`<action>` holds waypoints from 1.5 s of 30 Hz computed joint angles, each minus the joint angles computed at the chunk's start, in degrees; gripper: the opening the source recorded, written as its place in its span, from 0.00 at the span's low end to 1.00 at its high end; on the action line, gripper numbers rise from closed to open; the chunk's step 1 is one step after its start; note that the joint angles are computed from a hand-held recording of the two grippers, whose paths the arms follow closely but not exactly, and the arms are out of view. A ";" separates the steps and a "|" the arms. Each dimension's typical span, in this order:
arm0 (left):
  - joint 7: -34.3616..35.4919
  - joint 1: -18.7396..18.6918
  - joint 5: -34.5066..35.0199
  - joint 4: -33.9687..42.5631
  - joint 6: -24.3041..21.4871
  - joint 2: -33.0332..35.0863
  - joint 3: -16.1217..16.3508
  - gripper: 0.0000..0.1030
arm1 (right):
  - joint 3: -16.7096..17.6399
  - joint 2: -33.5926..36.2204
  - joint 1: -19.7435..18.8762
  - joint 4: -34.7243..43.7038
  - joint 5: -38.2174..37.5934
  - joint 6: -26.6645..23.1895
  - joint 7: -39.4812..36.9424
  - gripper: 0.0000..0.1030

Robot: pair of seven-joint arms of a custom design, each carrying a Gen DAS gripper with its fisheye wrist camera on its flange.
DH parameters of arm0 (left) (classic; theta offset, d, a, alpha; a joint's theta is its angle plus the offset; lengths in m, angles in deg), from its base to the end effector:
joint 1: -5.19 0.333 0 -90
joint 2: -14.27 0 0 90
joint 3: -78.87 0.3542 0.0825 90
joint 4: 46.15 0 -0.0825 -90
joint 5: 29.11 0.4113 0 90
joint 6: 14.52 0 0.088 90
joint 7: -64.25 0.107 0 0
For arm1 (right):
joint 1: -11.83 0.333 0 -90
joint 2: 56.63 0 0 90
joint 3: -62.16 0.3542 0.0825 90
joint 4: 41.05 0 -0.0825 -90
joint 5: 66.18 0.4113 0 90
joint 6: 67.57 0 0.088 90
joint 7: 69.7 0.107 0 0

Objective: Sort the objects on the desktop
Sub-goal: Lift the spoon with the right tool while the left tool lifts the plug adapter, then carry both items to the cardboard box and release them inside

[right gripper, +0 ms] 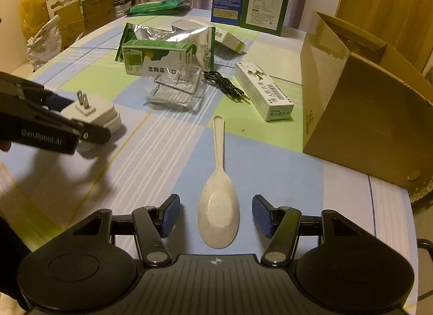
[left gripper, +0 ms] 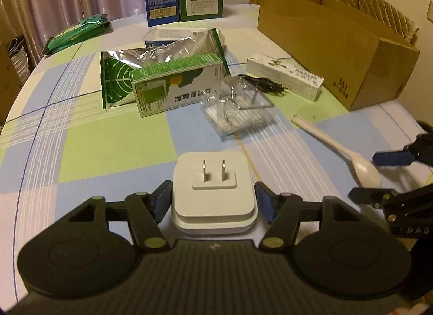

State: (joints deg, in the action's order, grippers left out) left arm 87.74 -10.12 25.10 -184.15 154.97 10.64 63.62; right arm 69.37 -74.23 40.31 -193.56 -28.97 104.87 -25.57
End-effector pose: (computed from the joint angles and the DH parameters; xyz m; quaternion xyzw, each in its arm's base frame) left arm 0.4247 -0.3150 0.4042 -0.5711 0.7451 -0.2773 0.2044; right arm 0.3872 0.2246 0.4224 -0.8761 0.3483 -0.1584 0.2931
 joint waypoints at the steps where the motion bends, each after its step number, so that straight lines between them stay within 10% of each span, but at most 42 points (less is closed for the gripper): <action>1: 0.33 -0.05 -0.40 0.00 0.18 0.03 0.04 0.59 | -0.19 0.03 -0.01 0.19 0.02 -0.67 0.01 0.55; 9: 5.17 -0.59 -4.41 -0.31 1.19 0.15 0.14 0.59 | -1.00 -0.34 0.57 0.82 1.46 -3.18 -1.62 0.29; 14: 5.19 -0.39 -4.04 -0.30 2.02 -0.07 0.00 0.59 | 0.37 -0.56 -0.56 0.61 0.47 -2.49 0.27 0.28; 34: 1.25 0.10 1.82 5.21 2.31 -0.84 -1.45 0.59 | -11.69 -2.46 16.24 5.10 26.31 9.78 -20.67 0.28; 45: 4.11 -6.22 2.63 25.94 -0.15 10.92 -1.60 0.59 | -7.14 -0.29 0.32 15.08 15.44 6.90 -10.19 0.28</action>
State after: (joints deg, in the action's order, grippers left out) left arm 91.85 -16.34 27.74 -158.21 154.83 21.56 62.02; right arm 62.23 -74.52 40.63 -178.49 -13.53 111.78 -35.76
